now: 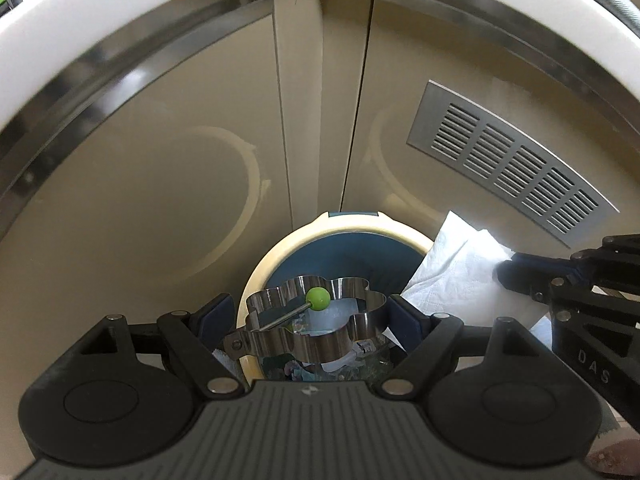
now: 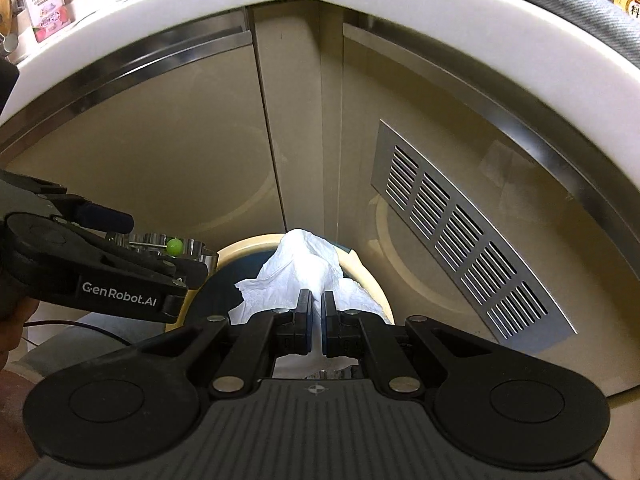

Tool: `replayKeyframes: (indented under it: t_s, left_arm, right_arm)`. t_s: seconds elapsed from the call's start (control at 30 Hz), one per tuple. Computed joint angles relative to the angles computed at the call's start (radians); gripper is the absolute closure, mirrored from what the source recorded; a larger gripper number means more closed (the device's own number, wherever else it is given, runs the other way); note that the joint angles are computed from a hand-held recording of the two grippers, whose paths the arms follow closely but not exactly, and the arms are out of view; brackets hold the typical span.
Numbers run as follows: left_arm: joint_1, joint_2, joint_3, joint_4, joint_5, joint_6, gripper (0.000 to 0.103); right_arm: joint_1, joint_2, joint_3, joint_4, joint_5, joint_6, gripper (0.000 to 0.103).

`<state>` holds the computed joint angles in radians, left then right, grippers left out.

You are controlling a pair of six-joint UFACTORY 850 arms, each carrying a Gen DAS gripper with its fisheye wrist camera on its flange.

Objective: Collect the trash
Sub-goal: 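Carry the steel ring and tissue down toward the trash bin, then lower the steel ring and tissue into the bin and open both tools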

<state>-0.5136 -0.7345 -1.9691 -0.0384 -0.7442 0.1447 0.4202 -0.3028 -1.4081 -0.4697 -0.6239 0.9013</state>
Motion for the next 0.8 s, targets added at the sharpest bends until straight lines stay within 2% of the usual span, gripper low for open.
replayKeyframes:
  t_s: [0.8]
  left_arm:
    - [-0.01, -0.256, -0.301, 0.034, -0.227, -0.025, 0.017]
  right_arm:
    - [-0.043, -0.167, -0.112, 0.145, -0.031, -0.113, 0.098]
